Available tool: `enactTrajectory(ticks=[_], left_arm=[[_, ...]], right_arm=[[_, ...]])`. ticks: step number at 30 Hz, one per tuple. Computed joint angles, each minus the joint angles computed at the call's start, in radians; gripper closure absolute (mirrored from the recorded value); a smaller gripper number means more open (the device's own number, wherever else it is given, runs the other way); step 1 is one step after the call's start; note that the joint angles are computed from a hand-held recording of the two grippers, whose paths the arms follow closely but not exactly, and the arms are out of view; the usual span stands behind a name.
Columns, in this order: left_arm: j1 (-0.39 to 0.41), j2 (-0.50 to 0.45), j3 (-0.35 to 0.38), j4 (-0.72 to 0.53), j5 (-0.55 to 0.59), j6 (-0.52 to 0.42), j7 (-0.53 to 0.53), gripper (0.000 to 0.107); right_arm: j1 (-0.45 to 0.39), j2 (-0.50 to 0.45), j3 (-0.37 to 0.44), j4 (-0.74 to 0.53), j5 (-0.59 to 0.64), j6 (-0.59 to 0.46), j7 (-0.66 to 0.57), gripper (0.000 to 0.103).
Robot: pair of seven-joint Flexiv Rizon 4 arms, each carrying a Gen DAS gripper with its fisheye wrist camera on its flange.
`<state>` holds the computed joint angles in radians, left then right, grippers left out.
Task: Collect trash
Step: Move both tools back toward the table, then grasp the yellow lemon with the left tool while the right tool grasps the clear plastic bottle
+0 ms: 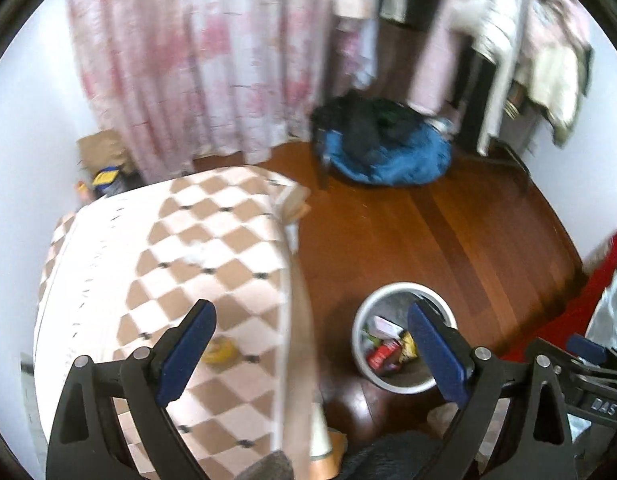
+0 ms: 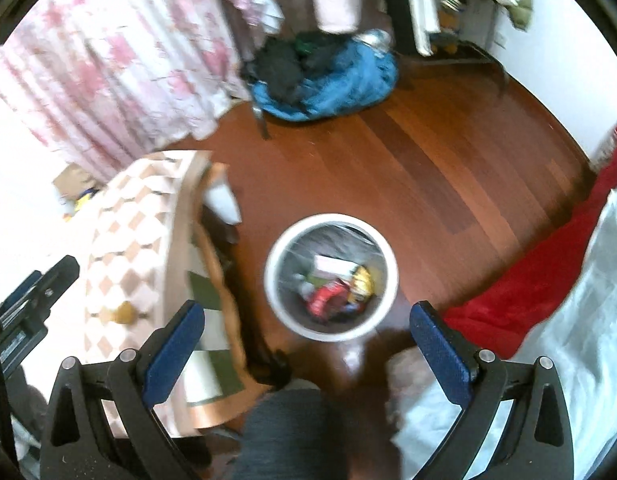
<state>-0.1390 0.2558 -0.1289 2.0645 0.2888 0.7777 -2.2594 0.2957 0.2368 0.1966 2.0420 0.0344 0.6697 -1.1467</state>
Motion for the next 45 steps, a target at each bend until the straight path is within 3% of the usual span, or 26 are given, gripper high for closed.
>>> enactTrajectory(ticks=[4, 7, 8, 10, 13, 18, 23, 26, 27, 31, 34, 39, 42, 45], left_arm=[[0.061, 0.107, 0.071, 0.085, 0.019, -0.042, 0.007, 0.009], [0.137, 0.161, 0.121, 0.162, 0.041, -0.079, 0.037, 0.009], [0.168, 0.171, 0.138, 0.190, 0.053, -0.087, 0.045, 0.009], [0.219, 0.170, 0.164, 0.236, 0.064, -0.092, 0.067, 0.009], [0.290, 0.121, 0.216, 0.298, 0.060, -0.052, 0.117, 0.009], [0.370, 0.006, 0.263, 0.346, 0.032, 0.041, 0.201, 0.009], [0.401, -0.046, 0.278, 0.348, 0.001, 0.094, 0.256, 0.009], [0.410, -0.060, 0.276, 0.337, -0.003, 0.093, 0.265, 0.009], [0.411, -0.060, 0.277, 0.336, -0.003, 0.092, 0.267, 0.009], [0.405, -0.039, 0.267, 0.327, 0.004, 0.071, 0.265, 0.009], [0.380, 0.010, 0.262, 0.345, -0.022, 0.071, 0.283, 0.009], [0.264, 0.113, 0.246, 0.431, -0.212, 0.119, 0.341, 0.009], [0.177, 0.099, 0.230, 0.464, -0.363, 0.167, 0.394, 0.010], [0.130, 0.044, 0.184, 0.461, -0.410, 0.211, 0.415, 0.010]], right_arm=[[0.075, -0.071, 0.040, -0.065, 0.045, 0.027, -0.001, 0.000], [0.141, -0.179, 0.068, -0.125, 0.086, 0.082, -0.015, 0.000], [0.158, -0.216, 0.077, -0.145, 0.089, 0.101, -0.014, 0.003], [0.201, -0.323, 0.094, -0.209, 0.088, 0.122, -0.015, 0.022], [0.250, -0.484, 0.107, -0.324, 0.078, 0.120, -0.001, 0.034], [0.321, -0.716, 0.103, -0.529, 0.018, 0.076, 0.058, 0.035], [0.348, -0.865, 0.095, -0.686, -0.001, 0.030, 0.102, 0.036], [0.347, -0.921, 0.100, -0.750, 0.015, -0.009, 0.115, 0.056], [0.341, -0.930, 0.106, -0.757, 0.027, -0.009, 0.111, 0.064], [0.339, -0.883, 0.102, -0.691, 0.012, 0.036, 0.091, 0.068], [0.317, -0.787, 0.100, -0.564, -0.001, 0.091, 0.069, 0.068], [0.254, -0.576, 0.113, -0.281, 0.001, 0.191, 0.051, 0.068], [0.213, -0.466, 0.129, -0.130, 0.052, 0.237, 0.058, 0.068], [0.190, -0.412, 0.138, -0.049, 0.110, 0.273, 0.052, 0.068]])
